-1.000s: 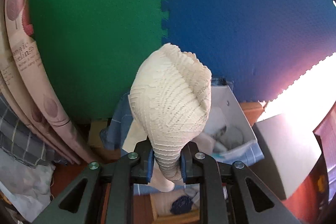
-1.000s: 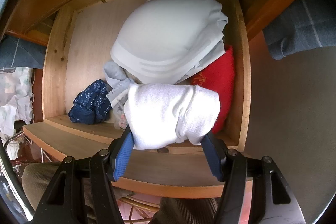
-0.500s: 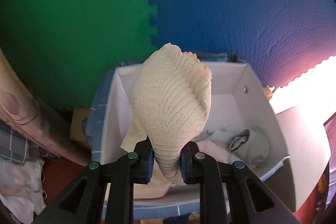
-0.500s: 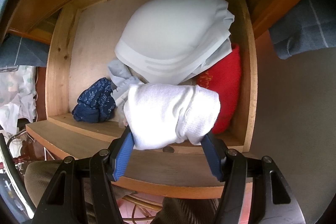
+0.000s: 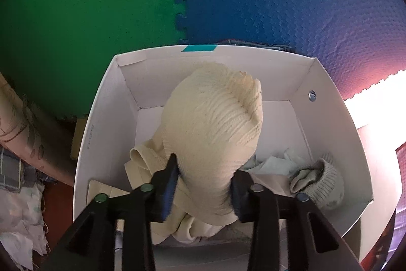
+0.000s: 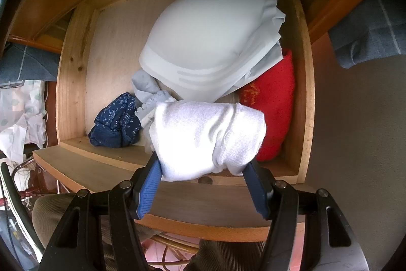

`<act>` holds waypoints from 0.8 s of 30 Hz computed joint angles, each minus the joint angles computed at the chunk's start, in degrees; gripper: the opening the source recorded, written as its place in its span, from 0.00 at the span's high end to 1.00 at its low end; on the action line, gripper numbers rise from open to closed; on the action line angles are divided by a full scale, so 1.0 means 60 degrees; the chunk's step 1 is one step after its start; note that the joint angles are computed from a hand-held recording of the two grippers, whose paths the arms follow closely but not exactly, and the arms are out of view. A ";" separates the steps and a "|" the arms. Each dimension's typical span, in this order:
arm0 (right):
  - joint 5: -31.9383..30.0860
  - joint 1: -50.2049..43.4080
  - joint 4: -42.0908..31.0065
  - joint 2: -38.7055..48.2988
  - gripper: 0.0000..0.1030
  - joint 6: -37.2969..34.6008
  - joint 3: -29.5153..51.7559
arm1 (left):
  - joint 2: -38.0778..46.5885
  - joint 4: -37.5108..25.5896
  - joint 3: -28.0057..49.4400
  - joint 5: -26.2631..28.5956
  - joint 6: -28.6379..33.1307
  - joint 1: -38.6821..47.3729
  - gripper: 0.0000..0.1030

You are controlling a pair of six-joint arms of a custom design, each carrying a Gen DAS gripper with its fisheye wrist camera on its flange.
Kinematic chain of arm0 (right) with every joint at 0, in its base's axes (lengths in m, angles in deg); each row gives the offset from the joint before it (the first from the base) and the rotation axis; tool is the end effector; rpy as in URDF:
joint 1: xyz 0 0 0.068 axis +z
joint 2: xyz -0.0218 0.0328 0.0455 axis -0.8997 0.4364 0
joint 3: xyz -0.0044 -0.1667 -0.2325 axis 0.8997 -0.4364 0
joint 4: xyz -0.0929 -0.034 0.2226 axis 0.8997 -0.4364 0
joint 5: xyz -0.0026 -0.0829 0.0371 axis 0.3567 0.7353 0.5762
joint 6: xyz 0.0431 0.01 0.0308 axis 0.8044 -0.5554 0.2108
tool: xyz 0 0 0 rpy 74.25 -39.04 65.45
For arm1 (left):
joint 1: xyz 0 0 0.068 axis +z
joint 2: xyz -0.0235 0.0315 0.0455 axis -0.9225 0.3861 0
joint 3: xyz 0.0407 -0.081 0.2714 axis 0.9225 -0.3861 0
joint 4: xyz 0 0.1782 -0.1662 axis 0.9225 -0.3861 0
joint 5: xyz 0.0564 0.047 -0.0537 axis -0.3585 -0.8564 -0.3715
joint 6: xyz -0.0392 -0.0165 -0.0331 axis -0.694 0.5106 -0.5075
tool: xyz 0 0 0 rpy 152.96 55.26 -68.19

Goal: Take underwear out of drawer
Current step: 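Lower the cream bra into the white box and open the left tool, then move the open left tool back down to the drawer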

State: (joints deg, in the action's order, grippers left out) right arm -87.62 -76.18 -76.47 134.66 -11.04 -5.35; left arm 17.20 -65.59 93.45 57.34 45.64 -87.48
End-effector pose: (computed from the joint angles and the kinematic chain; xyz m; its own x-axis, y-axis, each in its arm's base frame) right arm 0.1547 -0.0251 0.1515 -0.9959 0.0903 -0.0042 0.0872 0.9719 0.2187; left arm 0.2845 -0.1050 0.4179 -0.7997 0.2696 -0.5365 0.3310 0.9434 -0.0194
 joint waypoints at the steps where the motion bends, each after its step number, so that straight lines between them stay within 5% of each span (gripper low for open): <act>1: 0.0006 0.0005 0.0003 0.0004 0.42 0.0013 -0.0003 | -0.0048 -0.0013 -0.0036 -0.0134 0.0078 -0.0091 0.55; 17: 0.0238 0.0270 0.0086 -0.0118 0.42 0.0327 -0.0071 | -0.1370 -0.0809 0.0706 -0.0204 0.0202 -0.0160 0.46; 24: 0.0316 0.0193 0.0077 -0.0277 0.42 0.0319 -0.0131 | -0.3724 -0.0397 -0.1544 -0.0489 0.0412 0.0035 0.41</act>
